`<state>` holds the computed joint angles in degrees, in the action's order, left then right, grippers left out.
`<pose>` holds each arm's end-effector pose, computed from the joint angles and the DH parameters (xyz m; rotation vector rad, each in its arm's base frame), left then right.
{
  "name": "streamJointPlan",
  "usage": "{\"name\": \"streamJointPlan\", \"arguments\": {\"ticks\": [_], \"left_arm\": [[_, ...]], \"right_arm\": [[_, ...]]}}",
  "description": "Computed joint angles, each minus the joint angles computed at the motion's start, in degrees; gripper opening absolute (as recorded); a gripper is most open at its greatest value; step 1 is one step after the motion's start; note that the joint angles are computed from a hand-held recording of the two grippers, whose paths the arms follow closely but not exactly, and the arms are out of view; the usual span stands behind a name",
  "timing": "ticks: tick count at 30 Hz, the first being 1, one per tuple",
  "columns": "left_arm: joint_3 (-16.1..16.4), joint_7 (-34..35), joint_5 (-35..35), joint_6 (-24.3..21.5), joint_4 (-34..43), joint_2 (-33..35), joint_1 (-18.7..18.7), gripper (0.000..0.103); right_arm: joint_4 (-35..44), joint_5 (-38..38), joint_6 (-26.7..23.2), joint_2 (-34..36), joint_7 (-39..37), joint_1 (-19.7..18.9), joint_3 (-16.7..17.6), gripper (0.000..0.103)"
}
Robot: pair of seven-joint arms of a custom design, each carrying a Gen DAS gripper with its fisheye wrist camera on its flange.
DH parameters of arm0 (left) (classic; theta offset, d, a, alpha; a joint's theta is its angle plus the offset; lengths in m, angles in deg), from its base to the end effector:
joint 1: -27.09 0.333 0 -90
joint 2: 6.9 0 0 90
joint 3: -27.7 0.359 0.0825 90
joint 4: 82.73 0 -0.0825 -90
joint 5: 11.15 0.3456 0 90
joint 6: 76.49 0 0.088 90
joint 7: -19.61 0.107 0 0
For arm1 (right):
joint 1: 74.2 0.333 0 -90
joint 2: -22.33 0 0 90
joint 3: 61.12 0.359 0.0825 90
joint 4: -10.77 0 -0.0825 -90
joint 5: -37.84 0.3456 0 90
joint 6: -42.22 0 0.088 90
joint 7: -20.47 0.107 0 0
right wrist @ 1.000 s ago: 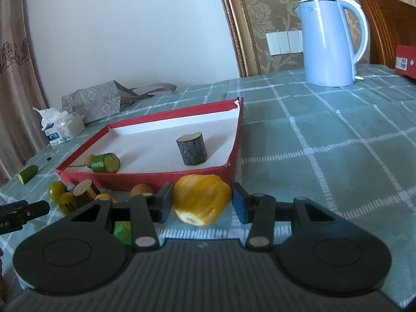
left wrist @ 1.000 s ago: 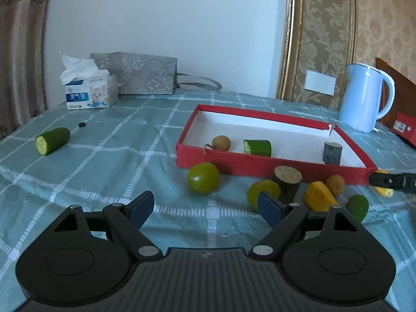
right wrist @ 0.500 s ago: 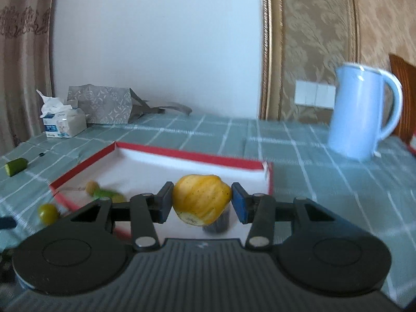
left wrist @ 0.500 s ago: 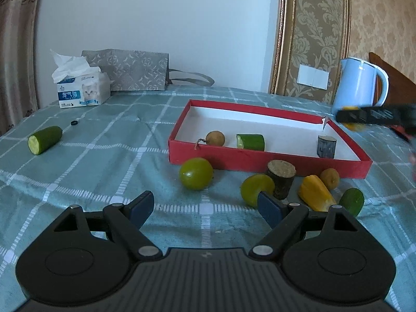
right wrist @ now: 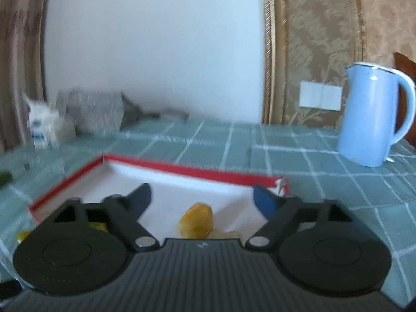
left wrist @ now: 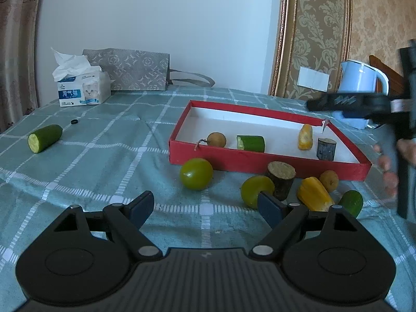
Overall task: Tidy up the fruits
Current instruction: 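Lower the yellow fruit chunk into the tray and open right gripper, then move left gripper to the green round fruit beside the tray and close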
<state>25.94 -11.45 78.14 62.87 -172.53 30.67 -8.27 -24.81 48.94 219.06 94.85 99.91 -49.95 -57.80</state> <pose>0.5779 -0.4279 0.3391 -1.7602 1.3224 -0.8879 0.7787 0.3472 0.3744 -1.6678 1.1045 -0.6728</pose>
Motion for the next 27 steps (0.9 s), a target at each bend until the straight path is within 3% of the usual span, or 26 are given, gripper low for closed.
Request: {"name": "streamJointPlan", "arguments": {"ticks": [2,3,5,7,10,12,19,27], "left_arm": [[0.0,0.5,-0.6,-0.4,0.1,0.0,-0.1,0.087],[0.0,0.4,-0.6,-0.7,0.0,0.0,-0.2,0.087],[0.0,0.3,-0.7,-0.8,-0.1,-0.1,-0.2,0.087],[0.0,0.8,-1.4,-1.4,0.1,0.1,-0.3,0.087],[-0.1,2.1,-2.7,-1.8,0.6,0.4,-0.3,0.087],[0.0,2.8,-3.7,-2.6,1.0,0.5,-0.5,0.087],[0.2,6.3,-8.8,-4.2,2.9,1.6,-0.7,0.087],[1.1,10.9,-12.9,-4.7,5.8,3.1,-0.8,0.087]], "right_arm": [[-10.0,14.4,7.2,-5.4,-14.4,-0.2,3.0,0.087],[-15.0,19.6,12.0,-8.0,-21.3,-1.4,7.1,0.088],[-24.9,17.9,17.2,-12.3,-25.3,-7.0,16.8,0.097],[-34.9,8.7,24.3,-14.9,-16.9,-11.1,20.2,0.103],[-44.0,0.2,29.8,-18.3,-2.3,-10.2,13.6,0.103],[-47.0,-1.1,31.5,-19.2,0.7,-11.4,14.1,0.103],[-50.5,-2.0,33.6,-20.8,5.3,-9.8,10.3,0.103],[-50.2,-4.2,30.9,-20.8,7.8,-10.3,9.8,0.103]]}}
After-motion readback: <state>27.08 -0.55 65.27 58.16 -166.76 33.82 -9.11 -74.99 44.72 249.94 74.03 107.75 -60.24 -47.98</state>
